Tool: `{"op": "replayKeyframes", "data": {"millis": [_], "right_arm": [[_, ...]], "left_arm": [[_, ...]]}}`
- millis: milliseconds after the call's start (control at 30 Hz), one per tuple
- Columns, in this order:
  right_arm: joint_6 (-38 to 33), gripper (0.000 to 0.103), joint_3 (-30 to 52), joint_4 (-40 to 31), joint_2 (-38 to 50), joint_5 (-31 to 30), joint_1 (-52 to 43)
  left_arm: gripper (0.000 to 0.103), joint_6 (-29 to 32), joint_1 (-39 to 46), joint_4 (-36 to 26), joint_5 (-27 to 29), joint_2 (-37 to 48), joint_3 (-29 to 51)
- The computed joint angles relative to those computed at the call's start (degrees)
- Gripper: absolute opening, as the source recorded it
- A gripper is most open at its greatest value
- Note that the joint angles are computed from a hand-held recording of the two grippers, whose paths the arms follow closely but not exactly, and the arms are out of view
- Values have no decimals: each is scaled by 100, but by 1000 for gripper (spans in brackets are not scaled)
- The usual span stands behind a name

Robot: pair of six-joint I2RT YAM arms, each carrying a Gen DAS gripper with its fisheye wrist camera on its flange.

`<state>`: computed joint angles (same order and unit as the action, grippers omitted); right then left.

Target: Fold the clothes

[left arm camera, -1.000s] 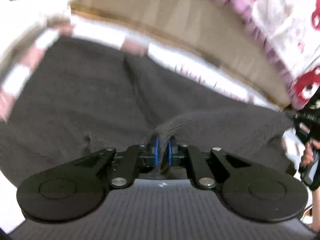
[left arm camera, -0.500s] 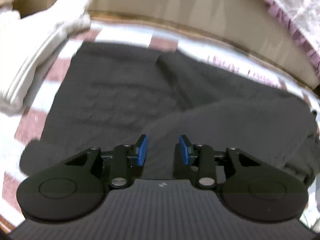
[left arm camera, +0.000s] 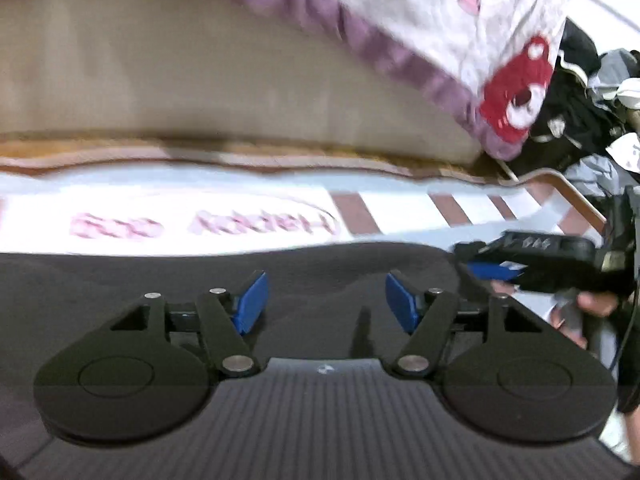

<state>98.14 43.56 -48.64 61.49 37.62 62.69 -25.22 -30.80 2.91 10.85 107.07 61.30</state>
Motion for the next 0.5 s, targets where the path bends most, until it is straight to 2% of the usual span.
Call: {"op": "replayKeyframes", "data": {"millis": [67, 100, 167, 233, 333, 433, 500], "right_arm": [[-70, 60, -11, 208, 193, -427, -111], [-171, 60, 44, 201, 289, -600, -119], [-473, 63, 256, -54, 481, -825, -100], [-540, 67, 279, -218, 414, -961, -113], [-260, 67, -181, -56, -218, -922, -109], [-91, 67, -397, 83, -474, -824, -134], [-49, 67, -428, 124, -490, -778, -156]], "left_arm": [[61, -124, 36, -71, 536, 483, 343], [44, -139, 60, -73, 810, 628, 390], [8, 134, -31, 139, 996, 598, 112], [8, 433, -174, 487, 1041, 424, -327], [8, 318, -354, 1069, 959, 44, -975], [8, 255, -484, 1197, 679, -58, -1110], [13, 335, -581, 1103, 358, -20, -993]]}}
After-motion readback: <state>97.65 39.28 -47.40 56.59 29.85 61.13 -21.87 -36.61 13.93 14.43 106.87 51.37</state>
